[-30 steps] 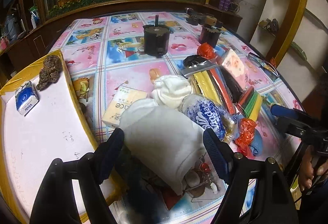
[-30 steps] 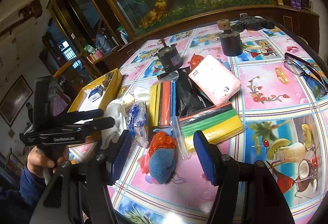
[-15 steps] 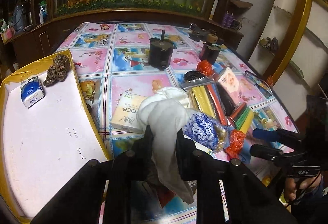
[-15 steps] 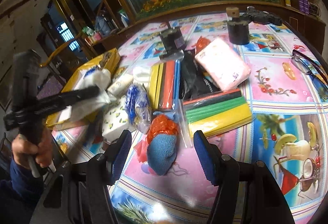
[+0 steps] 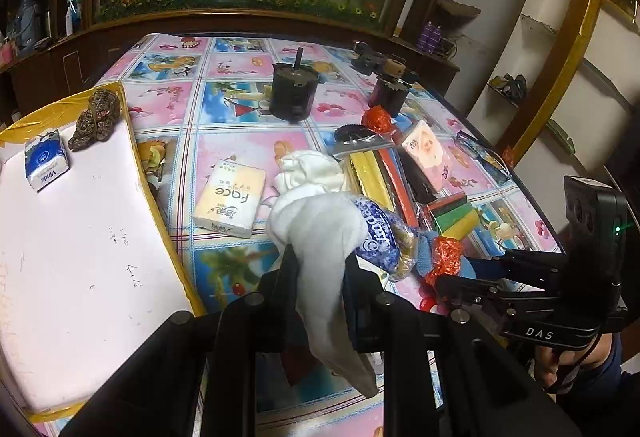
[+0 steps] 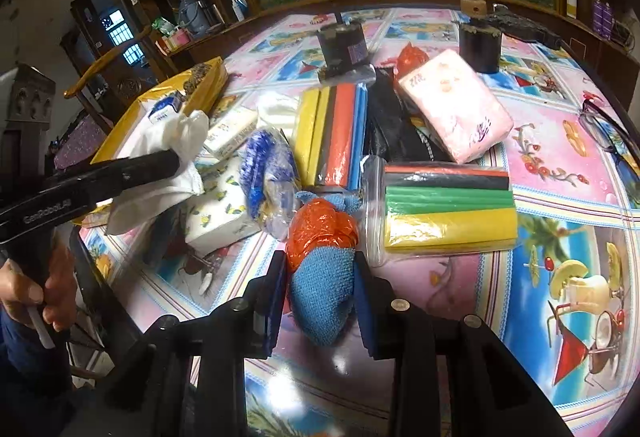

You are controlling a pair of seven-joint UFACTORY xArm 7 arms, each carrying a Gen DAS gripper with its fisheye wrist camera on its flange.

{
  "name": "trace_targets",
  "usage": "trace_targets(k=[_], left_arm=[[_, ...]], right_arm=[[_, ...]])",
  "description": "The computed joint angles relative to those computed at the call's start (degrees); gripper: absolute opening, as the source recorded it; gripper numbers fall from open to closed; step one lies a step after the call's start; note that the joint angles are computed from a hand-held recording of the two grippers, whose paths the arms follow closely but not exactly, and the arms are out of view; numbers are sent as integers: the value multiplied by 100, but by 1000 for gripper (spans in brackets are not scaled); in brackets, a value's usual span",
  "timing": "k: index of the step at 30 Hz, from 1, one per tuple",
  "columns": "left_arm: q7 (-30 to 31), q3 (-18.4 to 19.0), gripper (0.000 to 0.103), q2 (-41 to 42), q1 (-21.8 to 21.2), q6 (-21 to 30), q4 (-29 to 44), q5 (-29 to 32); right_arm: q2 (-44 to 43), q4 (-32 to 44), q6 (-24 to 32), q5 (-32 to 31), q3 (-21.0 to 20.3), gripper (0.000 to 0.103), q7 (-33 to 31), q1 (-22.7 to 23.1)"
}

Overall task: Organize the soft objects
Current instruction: 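Grasp the blue sock with orange bag with the right tool while the left tool grasps the white cloth, then carry the blue sock and white cloth with both tools over the tray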

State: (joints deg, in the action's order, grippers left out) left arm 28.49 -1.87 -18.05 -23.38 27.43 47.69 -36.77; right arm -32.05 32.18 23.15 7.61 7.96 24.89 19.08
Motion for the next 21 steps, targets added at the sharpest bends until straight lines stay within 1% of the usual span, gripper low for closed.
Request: trace_targets(k=[3,5,9,21], left_arm=[[35,30,19,-31,-6,3,-3,-56],[60,49,19,-57,-13,7,-10,-99],[77,59,19,-119,-10,5,-28,-114],[82,145,20,-196,21,46,-43,-114]], right_arm=[[-149,-48,-94,42,-26,34,5,32],[-216,-57,-105,-28,50,34,95,-57],[-262,-81,-170,-35,36,34,151,-48],[-150,53,-261,-44,26,34,109,44]])
